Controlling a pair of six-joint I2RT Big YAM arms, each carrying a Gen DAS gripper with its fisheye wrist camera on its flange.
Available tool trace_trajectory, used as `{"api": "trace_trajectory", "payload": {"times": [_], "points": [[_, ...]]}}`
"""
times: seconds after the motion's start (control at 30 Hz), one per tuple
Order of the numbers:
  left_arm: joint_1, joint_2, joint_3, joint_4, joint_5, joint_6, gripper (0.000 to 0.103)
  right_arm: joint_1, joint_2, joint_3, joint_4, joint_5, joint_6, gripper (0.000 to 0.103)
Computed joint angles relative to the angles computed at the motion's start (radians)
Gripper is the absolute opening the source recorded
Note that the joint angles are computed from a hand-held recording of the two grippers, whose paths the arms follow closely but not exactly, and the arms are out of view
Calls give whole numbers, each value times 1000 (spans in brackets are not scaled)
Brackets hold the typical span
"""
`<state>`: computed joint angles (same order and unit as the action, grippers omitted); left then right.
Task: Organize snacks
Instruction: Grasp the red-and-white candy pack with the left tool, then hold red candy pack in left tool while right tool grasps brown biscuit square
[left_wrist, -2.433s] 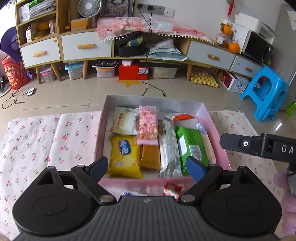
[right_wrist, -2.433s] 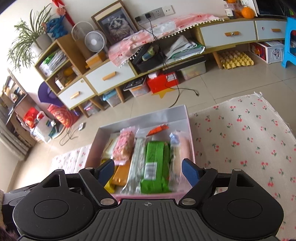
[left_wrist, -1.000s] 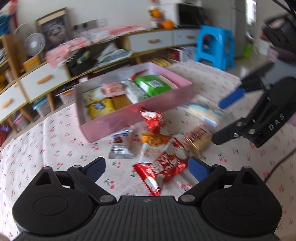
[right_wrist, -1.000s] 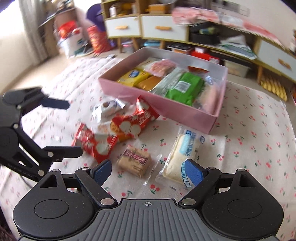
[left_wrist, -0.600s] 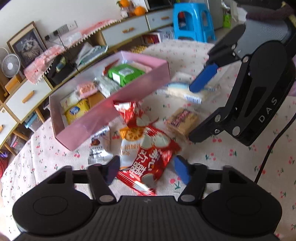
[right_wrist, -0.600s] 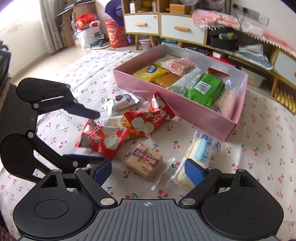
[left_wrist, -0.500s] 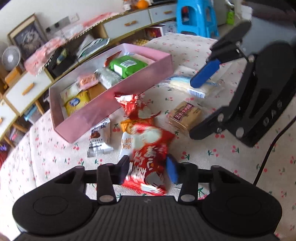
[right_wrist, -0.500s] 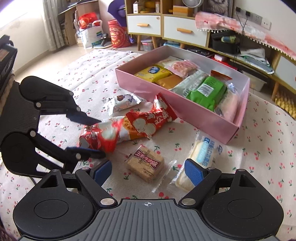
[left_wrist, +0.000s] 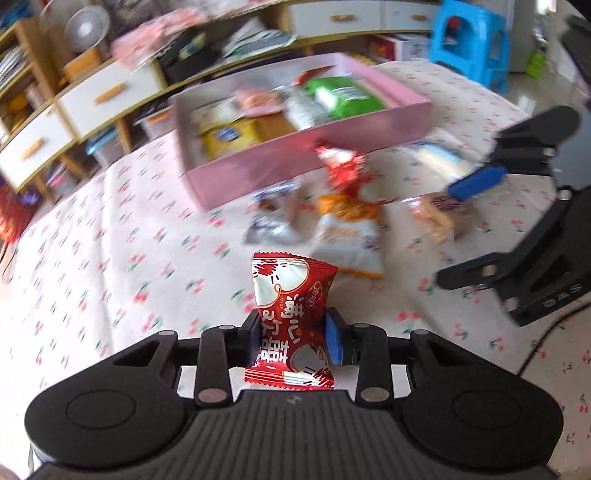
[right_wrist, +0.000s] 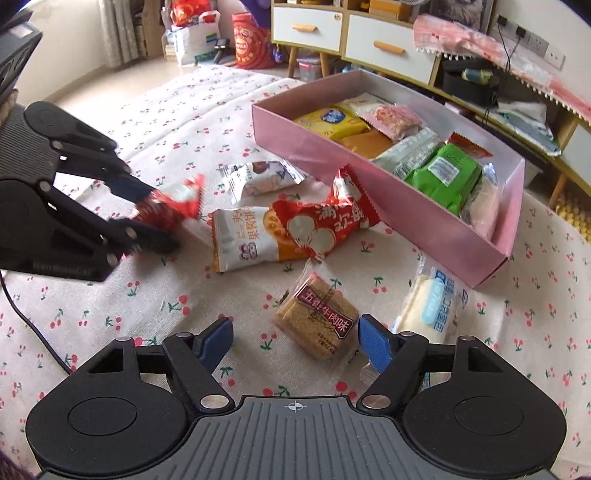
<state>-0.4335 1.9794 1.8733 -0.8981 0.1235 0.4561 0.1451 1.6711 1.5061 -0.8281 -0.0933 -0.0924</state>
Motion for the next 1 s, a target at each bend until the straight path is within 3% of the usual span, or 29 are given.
{"api": "trace_trajectory", "payload": {"times": [0.2, 0.33, 0.57, 0.87, 1.0], "points": [[20, -10, -10, -3, -12, -30, 36, -13, 5, 43, -68, -110, 36, 76], [24, -5, -2, -12, -4, -54, 46, -21, 7, 60, -109, -212, 26, 76], [29, -7, -4, -8, 13, -89, 56, 0, 0, 34, -45, -61, 34, 76], [31, 19, 24, -11, 16, -161, 53, 18, 7, 5, -3, 21, -8, 74], [30, 18, 21, -5, 14, -170, 47, 23, 8, 9, 0, 26, -1, 63]]}}
